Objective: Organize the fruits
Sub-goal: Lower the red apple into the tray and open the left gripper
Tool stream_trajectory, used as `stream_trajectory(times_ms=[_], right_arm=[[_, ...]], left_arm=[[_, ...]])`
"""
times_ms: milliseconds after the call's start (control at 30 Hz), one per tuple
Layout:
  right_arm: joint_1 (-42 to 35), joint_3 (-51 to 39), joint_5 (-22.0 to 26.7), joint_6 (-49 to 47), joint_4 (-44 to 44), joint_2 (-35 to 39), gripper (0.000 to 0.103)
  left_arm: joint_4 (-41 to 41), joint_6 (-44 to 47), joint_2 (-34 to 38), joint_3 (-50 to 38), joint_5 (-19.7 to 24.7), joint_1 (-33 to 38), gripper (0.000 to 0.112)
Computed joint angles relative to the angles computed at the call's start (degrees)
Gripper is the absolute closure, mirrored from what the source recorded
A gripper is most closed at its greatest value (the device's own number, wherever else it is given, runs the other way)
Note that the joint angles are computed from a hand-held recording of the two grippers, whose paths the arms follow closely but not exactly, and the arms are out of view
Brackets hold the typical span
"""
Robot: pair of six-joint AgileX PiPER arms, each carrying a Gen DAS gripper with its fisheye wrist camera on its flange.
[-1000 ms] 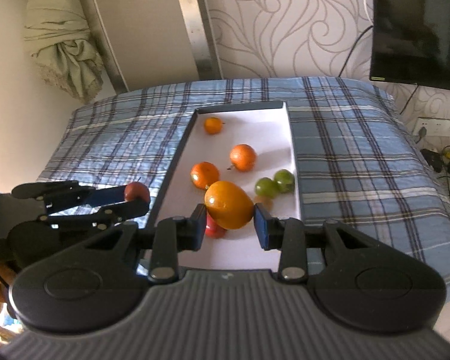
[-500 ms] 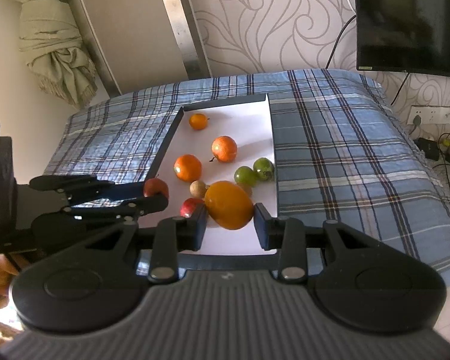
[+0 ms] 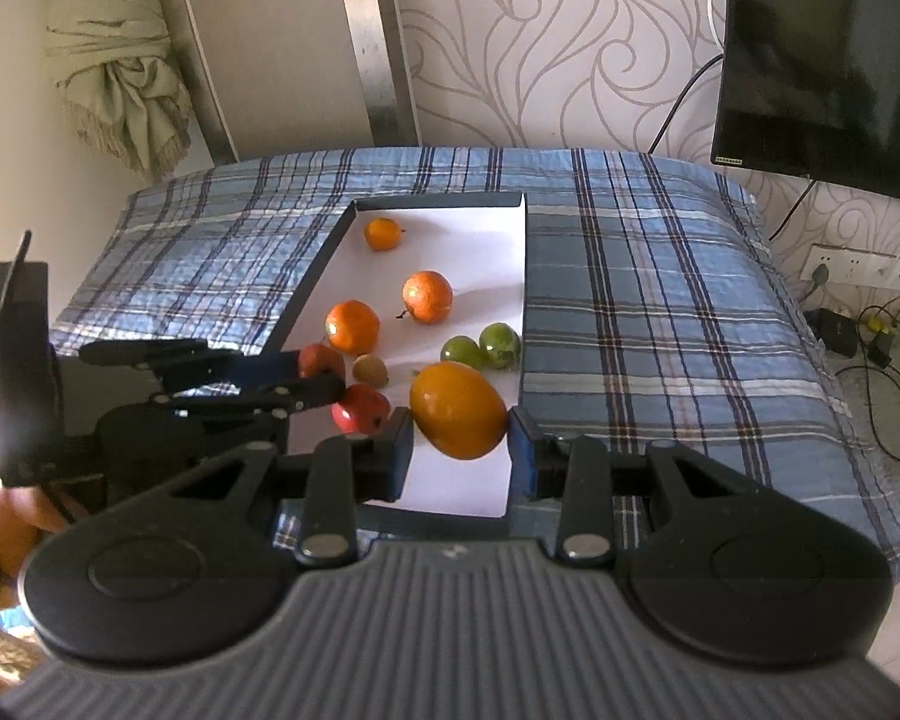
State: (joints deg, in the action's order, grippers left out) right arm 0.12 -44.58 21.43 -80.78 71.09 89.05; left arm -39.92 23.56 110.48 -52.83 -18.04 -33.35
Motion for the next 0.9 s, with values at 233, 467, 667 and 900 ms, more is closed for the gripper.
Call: stream_trajectory(times_ms=[233,467,667,900], right_arm=[[-1.07,-0.67,1.9,-1.85,0.94,1.35,0.066],[-2.05,-0.82,3.56,-3.34,1.91,1.98,0.066],[-3.45,-1.21,4.5,-3.79,1.69,2.32,0.066],[-3.49,-2.67,6.03,-4.51,1.22,3.72,0.066]], left_arm=[[-11.0,11.96,1.69,-4.07,0.5,-0.52,0.079],[-21.57,23.4,4.58,-8.99,2.66,0.1,0.079],[-20.18,21.1,3.61,-7.38,2.05,-2.13,0.079],[-23.56,22.34,1.55,-4.49,-1.37,-5.3,0.079]])
